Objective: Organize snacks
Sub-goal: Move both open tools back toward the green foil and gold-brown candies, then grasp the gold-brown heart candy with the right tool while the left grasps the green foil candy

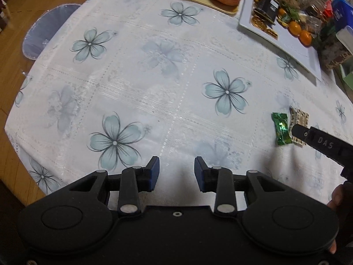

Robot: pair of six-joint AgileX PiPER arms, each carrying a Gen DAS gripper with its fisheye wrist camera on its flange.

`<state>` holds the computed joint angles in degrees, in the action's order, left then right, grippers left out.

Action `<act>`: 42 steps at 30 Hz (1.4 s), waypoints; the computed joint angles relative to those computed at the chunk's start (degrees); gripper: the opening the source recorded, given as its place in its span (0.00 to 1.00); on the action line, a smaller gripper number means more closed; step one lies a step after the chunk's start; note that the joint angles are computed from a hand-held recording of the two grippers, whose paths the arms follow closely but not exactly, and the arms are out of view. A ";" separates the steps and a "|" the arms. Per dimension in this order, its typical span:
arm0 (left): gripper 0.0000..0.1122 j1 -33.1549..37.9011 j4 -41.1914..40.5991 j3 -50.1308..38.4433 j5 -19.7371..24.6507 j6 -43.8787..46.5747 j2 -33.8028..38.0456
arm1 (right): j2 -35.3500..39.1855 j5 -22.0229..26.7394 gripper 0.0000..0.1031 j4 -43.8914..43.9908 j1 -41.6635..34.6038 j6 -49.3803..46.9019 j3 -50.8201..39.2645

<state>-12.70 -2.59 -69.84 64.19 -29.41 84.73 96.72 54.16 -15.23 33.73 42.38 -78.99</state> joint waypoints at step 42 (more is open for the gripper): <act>0.39 2.80 -4.51 0.27 1.03 2.25 2.35 | 10.59 1.83 0.55 -0.61 -6.63 3.03 -7.41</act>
